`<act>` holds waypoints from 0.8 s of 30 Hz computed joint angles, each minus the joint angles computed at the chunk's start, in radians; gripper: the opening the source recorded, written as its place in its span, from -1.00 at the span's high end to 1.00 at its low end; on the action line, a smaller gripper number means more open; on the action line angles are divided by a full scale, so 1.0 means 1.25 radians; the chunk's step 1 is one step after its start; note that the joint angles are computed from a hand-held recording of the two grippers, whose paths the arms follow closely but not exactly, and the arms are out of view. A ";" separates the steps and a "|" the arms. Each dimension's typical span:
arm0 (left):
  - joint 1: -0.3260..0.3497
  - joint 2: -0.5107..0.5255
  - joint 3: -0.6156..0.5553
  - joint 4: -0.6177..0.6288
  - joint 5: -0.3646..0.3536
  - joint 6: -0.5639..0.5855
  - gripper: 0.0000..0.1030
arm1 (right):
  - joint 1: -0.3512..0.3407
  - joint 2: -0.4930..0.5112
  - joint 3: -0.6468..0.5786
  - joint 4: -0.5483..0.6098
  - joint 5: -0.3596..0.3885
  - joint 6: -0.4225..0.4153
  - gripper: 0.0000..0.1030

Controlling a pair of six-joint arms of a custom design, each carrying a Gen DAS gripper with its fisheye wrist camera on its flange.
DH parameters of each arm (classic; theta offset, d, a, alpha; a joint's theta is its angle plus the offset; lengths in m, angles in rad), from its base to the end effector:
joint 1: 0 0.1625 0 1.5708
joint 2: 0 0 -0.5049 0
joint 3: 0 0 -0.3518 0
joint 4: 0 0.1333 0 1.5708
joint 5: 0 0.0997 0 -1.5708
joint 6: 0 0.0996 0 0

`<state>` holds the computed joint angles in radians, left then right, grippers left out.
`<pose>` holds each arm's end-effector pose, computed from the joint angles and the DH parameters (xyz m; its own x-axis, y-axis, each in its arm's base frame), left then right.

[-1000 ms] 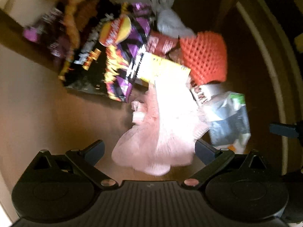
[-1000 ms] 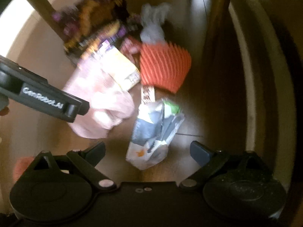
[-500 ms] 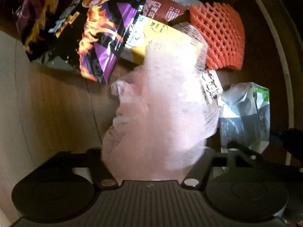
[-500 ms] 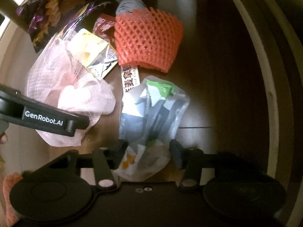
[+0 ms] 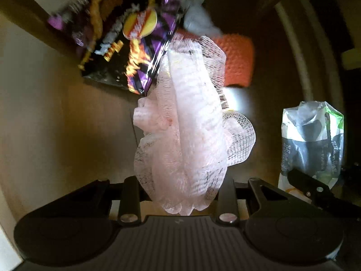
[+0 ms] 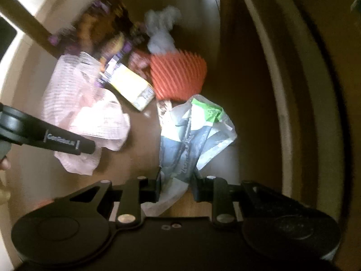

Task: Collect trash
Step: 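Lift both tools and carry mesh and bag over the teal wastebasket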

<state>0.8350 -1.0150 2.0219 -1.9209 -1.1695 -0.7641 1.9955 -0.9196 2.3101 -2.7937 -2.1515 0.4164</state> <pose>-0.1928 -0.4695 0.1606 -0.7449 0.1676 -0.6458 0.0224 0.9737 0.2268 0.2585 -0.3808 0.1192 -0.8265 -0.0280 0.5622 -0.0787 0.9947 -0.0662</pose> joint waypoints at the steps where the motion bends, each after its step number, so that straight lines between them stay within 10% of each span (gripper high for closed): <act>1: -0.008 -0.009 -0.026 0.031 -0.008 -0.007 0.38 | 0.012 -0.020 -0.014 0.035 0.003 0.005 0.51; 12: -0.125 -0.090 -0.371 0.433 -0.053 -0.146 0.38 | 0.183 -0.184 -0.318 0.498 0.019 0.107 0.51; 24: -0.220 0.028 -0.935 0.826 0.006 -0.164 0.38 | 0.306 -0.119 -0.785 0.827 -0.003 0.107 0.51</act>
